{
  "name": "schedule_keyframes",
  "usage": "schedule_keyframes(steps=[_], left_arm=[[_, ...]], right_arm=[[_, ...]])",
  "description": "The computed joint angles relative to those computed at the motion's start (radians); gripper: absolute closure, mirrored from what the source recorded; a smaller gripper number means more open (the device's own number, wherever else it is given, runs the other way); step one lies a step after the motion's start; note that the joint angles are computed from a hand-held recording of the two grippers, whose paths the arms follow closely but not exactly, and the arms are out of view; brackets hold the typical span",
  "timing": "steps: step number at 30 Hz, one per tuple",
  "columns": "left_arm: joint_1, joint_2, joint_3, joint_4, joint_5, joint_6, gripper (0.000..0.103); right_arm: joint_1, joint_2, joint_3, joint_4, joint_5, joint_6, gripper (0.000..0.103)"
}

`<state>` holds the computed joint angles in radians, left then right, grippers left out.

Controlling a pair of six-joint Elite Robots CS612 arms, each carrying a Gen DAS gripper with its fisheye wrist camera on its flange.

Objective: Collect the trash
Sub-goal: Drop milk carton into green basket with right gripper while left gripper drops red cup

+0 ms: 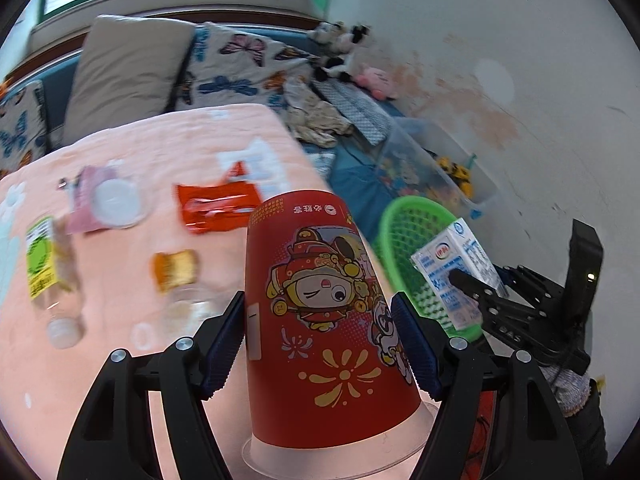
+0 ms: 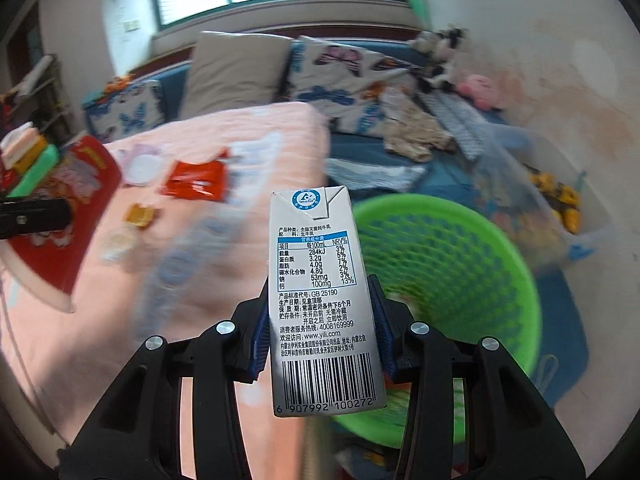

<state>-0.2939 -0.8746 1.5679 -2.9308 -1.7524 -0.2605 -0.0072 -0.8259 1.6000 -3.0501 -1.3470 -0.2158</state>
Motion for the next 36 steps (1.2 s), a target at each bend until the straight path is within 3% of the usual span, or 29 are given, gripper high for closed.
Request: schedule_keyframes(steps=[10,21,36], left_arm=[[-0.052,0.044,-0.076,0.046,-0.050,0.054,0.033],[-0.081,0.082,-0.148,0.078,-0.063,0.067,0.033],[-0.109,0.153,-0.252,0.126,-0.117,0.044,0.033]], right_arm=[[-0.030,0.019,0.008,0.002,-0.110,0.036,0.059],[-0.050,0.031,0.004,-0.001,-0.092,0.098,0.054],[-0.077,-0.031,0.099,-0.095,-0.064,0.107,0.052]])
